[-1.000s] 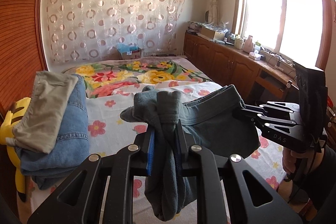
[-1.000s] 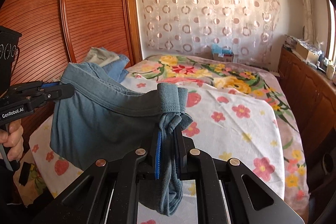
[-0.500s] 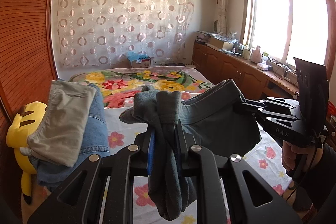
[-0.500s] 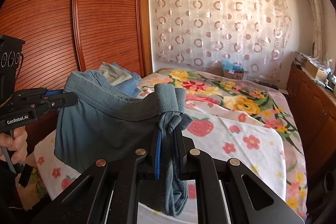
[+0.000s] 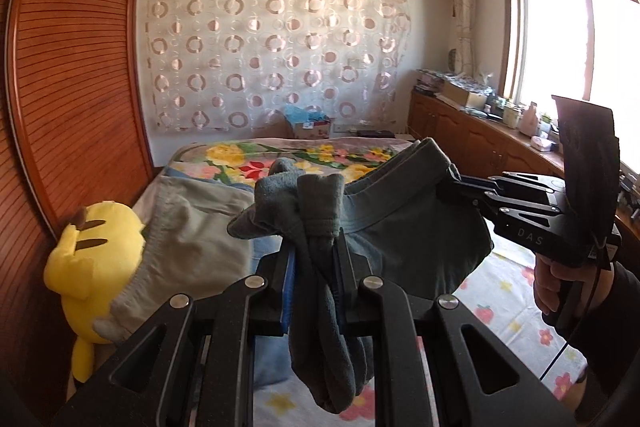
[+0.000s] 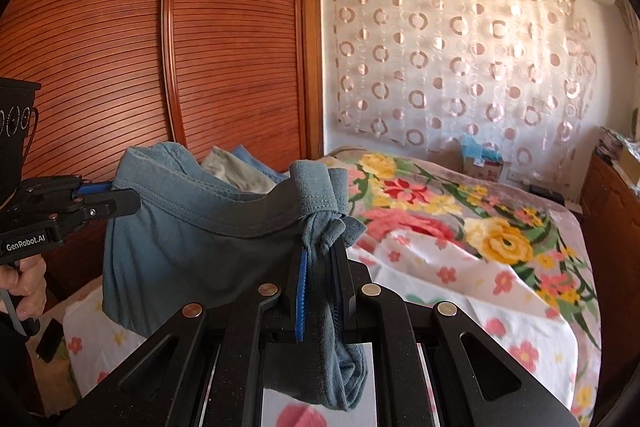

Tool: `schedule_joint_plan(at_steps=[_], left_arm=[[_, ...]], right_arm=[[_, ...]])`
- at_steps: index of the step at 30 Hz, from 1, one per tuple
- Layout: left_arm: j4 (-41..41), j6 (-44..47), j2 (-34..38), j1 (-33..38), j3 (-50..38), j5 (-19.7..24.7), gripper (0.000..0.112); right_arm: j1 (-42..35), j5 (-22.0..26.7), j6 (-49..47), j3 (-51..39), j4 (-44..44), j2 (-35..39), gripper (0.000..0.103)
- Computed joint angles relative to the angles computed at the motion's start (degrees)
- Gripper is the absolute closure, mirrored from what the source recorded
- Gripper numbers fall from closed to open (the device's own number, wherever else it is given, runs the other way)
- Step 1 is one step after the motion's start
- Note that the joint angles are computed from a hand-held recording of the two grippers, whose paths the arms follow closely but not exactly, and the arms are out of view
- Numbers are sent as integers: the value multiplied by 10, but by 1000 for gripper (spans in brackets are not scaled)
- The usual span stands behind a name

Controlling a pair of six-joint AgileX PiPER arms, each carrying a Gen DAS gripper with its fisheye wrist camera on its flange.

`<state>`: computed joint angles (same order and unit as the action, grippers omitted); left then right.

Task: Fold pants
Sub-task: 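Lift the folded shorts with both grippers toward the stack of jeans, then lower the shorts onto the folded jeans stack and open both grippers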

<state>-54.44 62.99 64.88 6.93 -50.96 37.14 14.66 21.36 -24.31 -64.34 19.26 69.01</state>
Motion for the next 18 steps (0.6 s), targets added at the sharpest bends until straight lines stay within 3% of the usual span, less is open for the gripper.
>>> schedule_joint_plan(at_steps=[6,11,18], left_arm=[[-7,8,28,38,-36,-12,95],[-23,16,41,56,-41,-30,95],[-73,61,59,93,-21,-48,95]], right_arm=[[-36,8,-219,-82,202,101,93],[-51,26,-321,-136,296,166,93],[-48,60,-342,-256,280,268,93]])
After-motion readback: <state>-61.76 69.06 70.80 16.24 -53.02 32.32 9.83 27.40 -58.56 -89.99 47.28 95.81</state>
